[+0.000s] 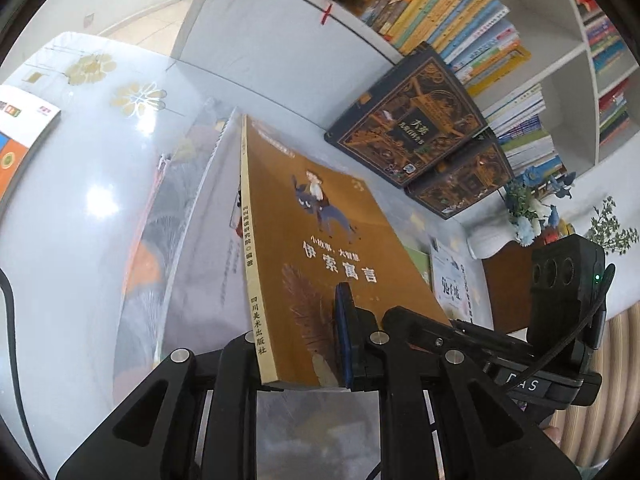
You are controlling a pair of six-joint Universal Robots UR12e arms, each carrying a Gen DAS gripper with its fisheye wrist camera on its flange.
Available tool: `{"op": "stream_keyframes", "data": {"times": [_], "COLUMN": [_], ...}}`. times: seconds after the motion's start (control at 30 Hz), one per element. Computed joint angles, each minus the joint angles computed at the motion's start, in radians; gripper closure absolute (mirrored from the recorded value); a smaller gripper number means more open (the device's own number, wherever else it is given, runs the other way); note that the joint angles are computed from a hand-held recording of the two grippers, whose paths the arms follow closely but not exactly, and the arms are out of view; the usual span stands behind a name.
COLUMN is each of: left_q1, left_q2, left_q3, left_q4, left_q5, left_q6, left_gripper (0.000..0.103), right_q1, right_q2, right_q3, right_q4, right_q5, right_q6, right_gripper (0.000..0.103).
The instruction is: Organize books
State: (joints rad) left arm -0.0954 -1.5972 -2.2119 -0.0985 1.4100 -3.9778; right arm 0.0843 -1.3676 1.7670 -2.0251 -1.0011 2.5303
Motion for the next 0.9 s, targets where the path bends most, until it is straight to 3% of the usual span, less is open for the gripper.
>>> {"op": "stream_keyframes", "data": {"times": [0.2,0.47,0.57,0.67,0.73,0.77,0.8,0.83,0.9], "left_q1": [0.026,0.035,0.013,-0.017,-0.036,-0.047,-0.06,-0.072,-0.101], "left_q2": [0.008,0.078,0.088,0.079,0.066,0.054,0.041,0.025,-0.016], "left_q3": [-0.019,-0.096,-0.087,-0.062,-0.042,-0.024,-0.003,0.016,0.061], "left_q4": [-0.036,-0.036,-0.053,-0.051,-0.047,-0.056,-0.071,-0.076,-0.082], "left_q5": [-0.01,0.032,0.053,0.049,0.024,0.001,-0.021,-0.04,-0.079], "left_q6": [-0.002,-0.074,-0.058,-0.024,0.015,0.042,0.06,0.076,0.119], "left_gripper": [0.085,0.082,0.082,0.081,0.071,0.06,0.041,0.033,0.028], "right_q1": [0.022,0.029,0.019,-0.001,-0.033,-0.045,-0.068,-0.086,-0.134], "right_q2": [0.038,0.021,0.01,-0.019,-0.04,-0.043,-0.053,-0.059,-0.073], "right_q3": [-0.025,0.004,0.015,0.048,0.073,0.079,0.091,0.098,0.116], "right_q4": [0.0,-0.024,-0.008,-0.014,0.016,0.026,0.04,0.044,0.039], "right_q5": [-0.047,-0.073,-0.079,-0.112,-0.131,-0.137,-0.148,-0.156,-0.172], "right_q6": [0.069,0.052,0.026,-0.003,-0.032,-0.037,-0.041,-0.04,-0.029], "right_gripper": [0.069,0.068,0.063,0.049,0.049,0.049,0.049,0.049,0.049]}}
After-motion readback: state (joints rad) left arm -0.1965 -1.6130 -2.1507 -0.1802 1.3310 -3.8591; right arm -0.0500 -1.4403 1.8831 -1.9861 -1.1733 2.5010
